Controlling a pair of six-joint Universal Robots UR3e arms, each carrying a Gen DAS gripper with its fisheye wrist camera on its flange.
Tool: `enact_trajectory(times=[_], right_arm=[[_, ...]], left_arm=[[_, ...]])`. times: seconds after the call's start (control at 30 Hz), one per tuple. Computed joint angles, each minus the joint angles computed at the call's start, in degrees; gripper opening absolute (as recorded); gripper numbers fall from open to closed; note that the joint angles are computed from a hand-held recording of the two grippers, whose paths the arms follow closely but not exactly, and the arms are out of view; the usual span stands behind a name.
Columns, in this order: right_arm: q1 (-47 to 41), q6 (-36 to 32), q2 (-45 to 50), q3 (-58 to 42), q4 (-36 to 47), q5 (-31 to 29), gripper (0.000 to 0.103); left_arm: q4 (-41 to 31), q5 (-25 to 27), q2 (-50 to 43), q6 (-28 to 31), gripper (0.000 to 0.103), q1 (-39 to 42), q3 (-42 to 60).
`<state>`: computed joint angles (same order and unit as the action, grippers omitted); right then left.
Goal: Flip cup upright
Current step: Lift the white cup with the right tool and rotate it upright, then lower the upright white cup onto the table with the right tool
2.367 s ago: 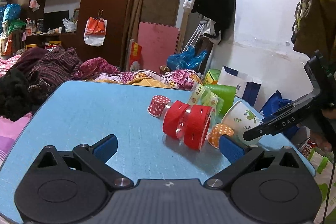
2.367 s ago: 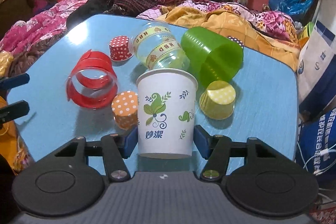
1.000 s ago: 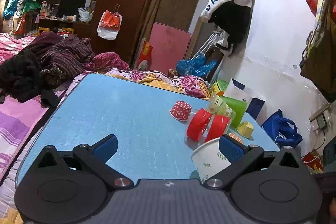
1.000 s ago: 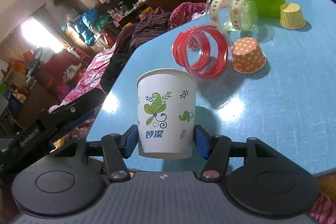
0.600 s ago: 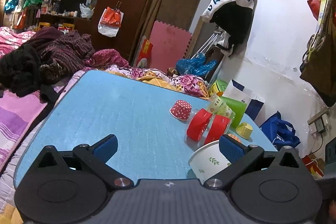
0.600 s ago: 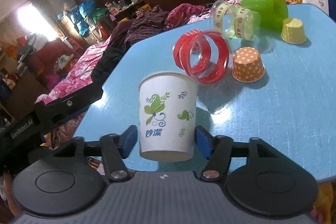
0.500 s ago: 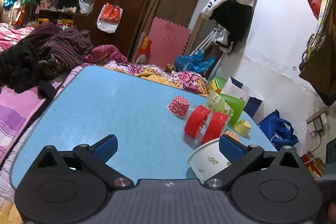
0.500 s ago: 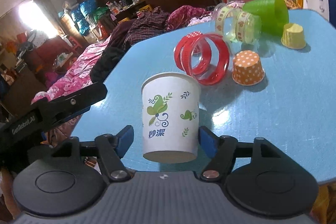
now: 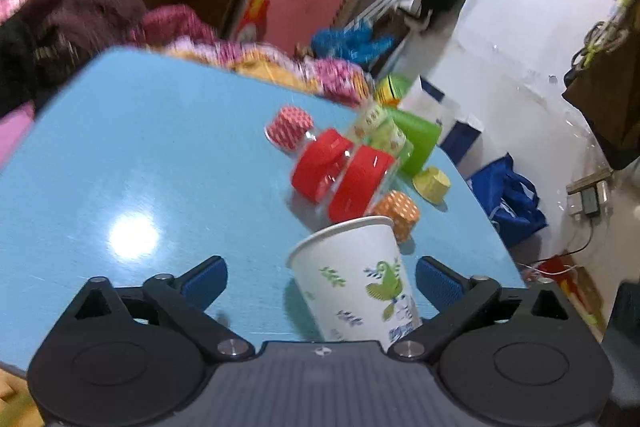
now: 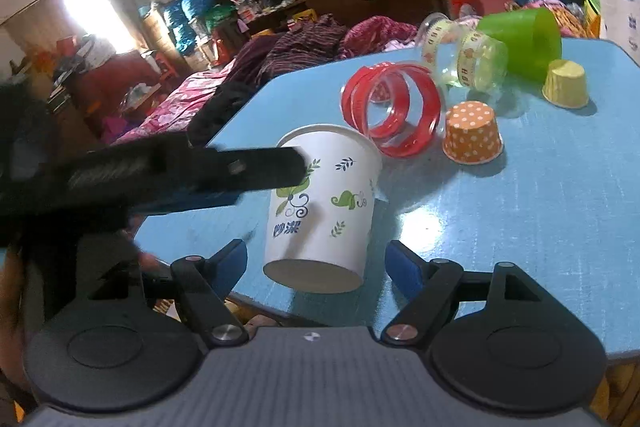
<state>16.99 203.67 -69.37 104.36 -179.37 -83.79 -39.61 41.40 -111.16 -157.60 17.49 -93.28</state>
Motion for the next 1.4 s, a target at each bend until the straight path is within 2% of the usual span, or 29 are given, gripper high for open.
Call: enact_trajectory(times=[0.07, 0.2, 0.37, 0.53, 0.73, 0.8, 0.9, 1.27, 1.4], right_arm=[[-0.4, -1.0, -0.8, 1.9, -1.5, 0.6, 0.078], [-1.7, -1.7, -1.7, 5.9, -5.5, 2.4, 0.078], [-2.1, -3.0, -1.4, 6.2, -6.0, 3.5, 0.077], [-1.7, -4.2, -1.8, 6.8, -6.4, 3.7, 0.074], [-2.1, -4.6, -1.3, 5.9, -5.8, 4.8, 0.07], [-2.1, -4.9, -1.1, 5.7, -5.8, 5.3, 0.07], [-2.2, -5.3, -1.3, 6.4, -6.4, 6.0, 0.07], [-7.8, -3.4, -4.5, 16.5, -16.3, 10.3, 0.071], [-7.9, -2.6, -4.9, 19.4, -21.1, 8.6, 0.071]], left_arm=[[-3.5, 1.2, -1.6, -0.5, 0.097, -1.1, 3.2], [-5.0, 4.0, -2.7, -1.8, 0.092, -3.4, 5.4], [-4.0, 6.5, -2.3, -4.1, 0.088, -5.2, 6.5], [-3.8, 8.8, -2.9, -5.1, 0.077, -6.5, 8.3], [-0.6, 11.0, -3.0, -6.0, 0.076, -7.6, 8.0], [0.7, 10.6, -2.9, -5.6, 0.076, -7.6, 7.3], [2.4, 6.6, -2.1, -2.1, 0.076, -6.3, 5.0], [40.7, 0.3, -1.9, -5.5, 0.076, -2.4, -12.0], [65.6, -1.8, -6.6, -9.5, 0.076, -1.4, -18.1]])
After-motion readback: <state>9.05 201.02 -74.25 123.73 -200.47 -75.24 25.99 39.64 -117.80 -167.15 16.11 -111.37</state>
